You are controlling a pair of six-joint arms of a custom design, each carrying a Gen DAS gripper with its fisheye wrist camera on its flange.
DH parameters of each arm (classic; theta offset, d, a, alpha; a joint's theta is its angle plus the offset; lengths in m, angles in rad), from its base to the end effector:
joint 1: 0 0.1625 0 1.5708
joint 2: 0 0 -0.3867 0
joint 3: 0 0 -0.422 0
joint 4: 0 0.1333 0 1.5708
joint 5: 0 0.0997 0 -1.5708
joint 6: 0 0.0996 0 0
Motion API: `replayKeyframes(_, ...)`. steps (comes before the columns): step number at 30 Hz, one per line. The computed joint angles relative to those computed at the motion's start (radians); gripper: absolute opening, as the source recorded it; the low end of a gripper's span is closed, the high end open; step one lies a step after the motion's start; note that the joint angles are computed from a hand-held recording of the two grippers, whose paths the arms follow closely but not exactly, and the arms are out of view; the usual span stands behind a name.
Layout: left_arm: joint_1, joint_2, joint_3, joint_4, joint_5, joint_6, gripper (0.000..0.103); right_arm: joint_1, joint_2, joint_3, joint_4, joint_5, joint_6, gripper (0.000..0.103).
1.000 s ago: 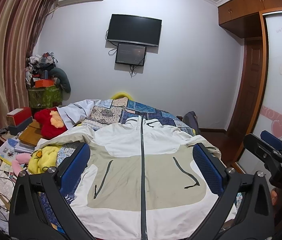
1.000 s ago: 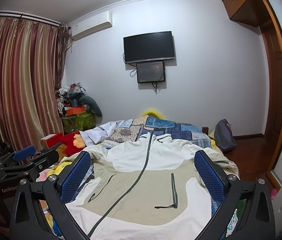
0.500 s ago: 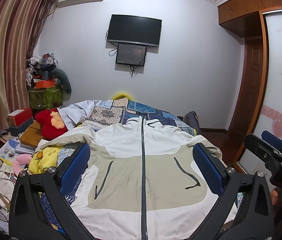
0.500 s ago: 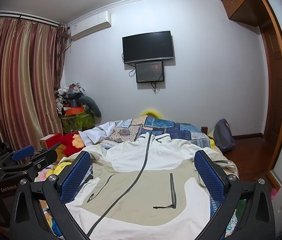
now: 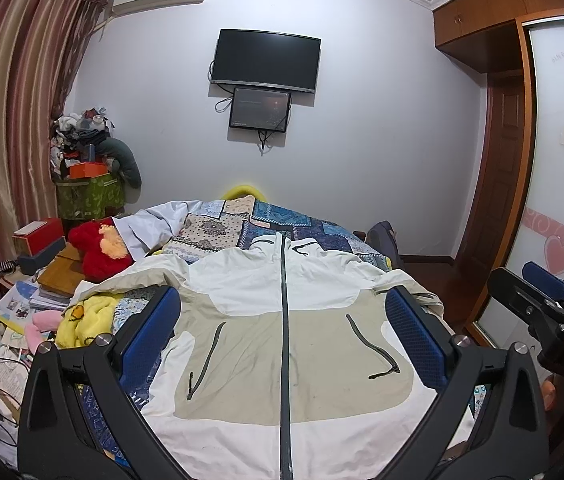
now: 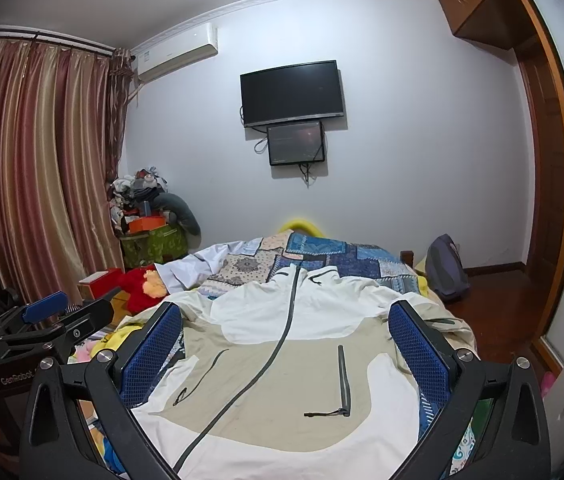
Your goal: Fold large clothes
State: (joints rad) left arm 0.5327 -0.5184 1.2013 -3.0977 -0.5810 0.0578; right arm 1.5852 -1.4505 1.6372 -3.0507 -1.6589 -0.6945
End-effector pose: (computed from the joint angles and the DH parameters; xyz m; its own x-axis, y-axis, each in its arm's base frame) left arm -0.5536 -0.5778 0.1260 -0.7824 0.1748 -0.5977 0.6186 0.3279 -0.7140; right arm 0.1329 -0.5820 0.5368 -0.7637 -0.1214 0.6340 -0.6413 0.2555 -0.7235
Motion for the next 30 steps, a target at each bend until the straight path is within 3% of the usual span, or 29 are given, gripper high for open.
replayKeyframes(30, 0.011, 0.011, -0.023, 0.003, 0.003, 0.010, 0.103, 0.010, 0.036, -0.026, 0.003, -0.022, 0.004, 0.103)
